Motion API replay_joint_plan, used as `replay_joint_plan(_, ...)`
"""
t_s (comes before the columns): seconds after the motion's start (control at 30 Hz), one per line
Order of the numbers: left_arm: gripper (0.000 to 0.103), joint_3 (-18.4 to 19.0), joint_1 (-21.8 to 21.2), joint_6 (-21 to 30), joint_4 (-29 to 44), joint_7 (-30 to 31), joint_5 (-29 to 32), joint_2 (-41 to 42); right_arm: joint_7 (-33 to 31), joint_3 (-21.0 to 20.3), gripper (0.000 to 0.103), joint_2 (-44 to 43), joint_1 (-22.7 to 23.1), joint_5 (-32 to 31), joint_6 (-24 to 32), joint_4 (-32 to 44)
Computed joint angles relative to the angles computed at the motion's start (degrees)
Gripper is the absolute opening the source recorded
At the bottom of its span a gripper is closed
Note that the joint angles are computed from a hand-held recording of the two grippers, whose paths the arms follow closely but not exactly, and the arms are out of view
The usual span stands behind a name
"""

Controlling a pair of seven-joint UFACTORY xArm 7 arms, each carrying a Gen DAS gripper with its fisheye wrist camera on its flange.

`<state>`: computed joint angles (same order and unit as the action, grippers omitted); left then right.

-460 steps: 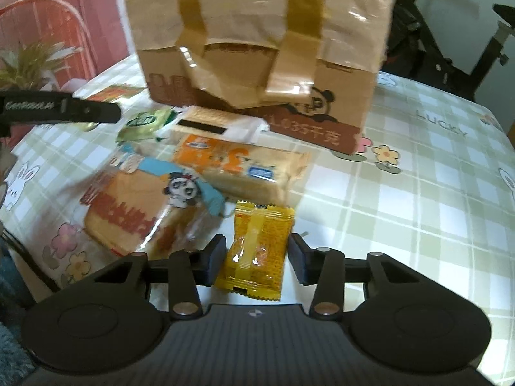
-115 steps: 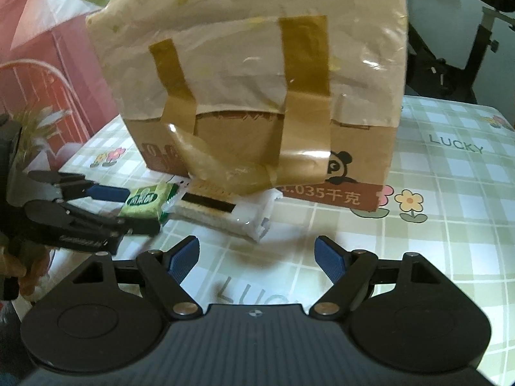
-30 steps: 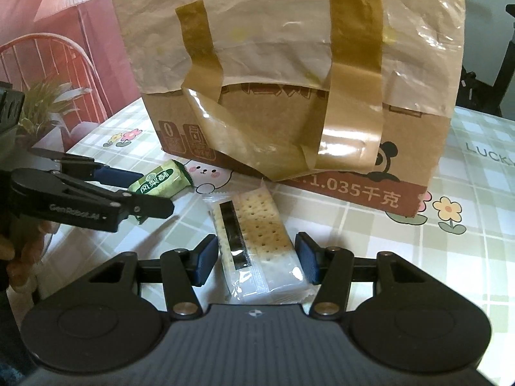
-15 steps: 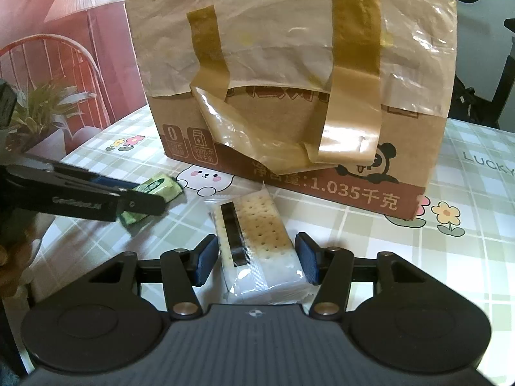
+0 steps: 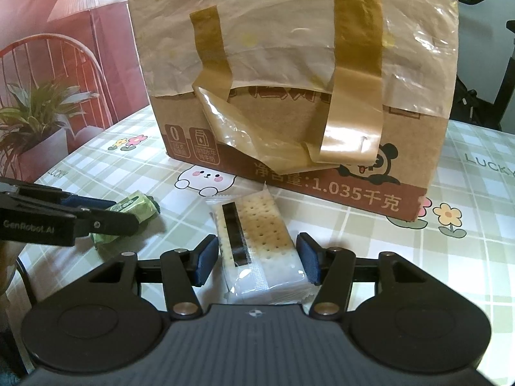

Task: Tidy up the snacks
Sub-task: 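Lift the green packet with the left tool while the right tool lifts the cracker packet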

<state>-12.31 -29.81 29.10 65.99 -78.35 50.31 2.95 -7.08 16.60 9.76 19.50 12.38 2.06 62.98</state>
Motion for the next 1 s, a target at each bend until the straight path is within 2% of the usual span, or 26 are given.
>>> replay_joint_plan(0.13,0.043,-0.1,-0.1,0.4,0.0,-0.3,0.3,-0.3,-1.9,1.8,0.058,0.0,-1.6,2.3,0.0,0.0)
replay_joint_plan(0.27,0.043,-0.4,0.0,0.5,-0.6,-0.4,0.5,-1.0,-1.4,1.0,0.058,-0.2,-0.7,2.2,0.1,-0.1)
replay_joint_plan(0.43,0.043,-1.0,0.3,0.7,-1.3,-0.3,0.3,-2.0,3.3,-2.8,0.056,-0.7,2.5,-3.0,1.1,-0.1)
replay_joint_plan(0.57,0.043,-1.3,0.7,0.7,-1.9,-0.4,0.3,-2.7,5.5,-3.6,0.052,-1.6,3.2,-5.6,2.9,-0.3)
replay_joint_plan(0.63,0.043,-1.6,0.9,0.8,-1.9,-0.8,0.6,-3.0,3.3,-1.9,0.051,-2.1,1.8,-2.7,4.0,-0.4)
replay_joint_plan(0.73,0.043,-1.9,1.1,0.9,-2.2,-1.4,1.2,-3.5,-5.8,2.0,0.051,-3.0,-1.1,7.8,6.0,-0.1)
replay_joint_plan(1.0,0.043,-2.8,1.9,1.6,-3.2,-3.6,2.4,-4.9,-18.3,1.9,0.050,-4.9,0.6,21.0,6.0,0.0)
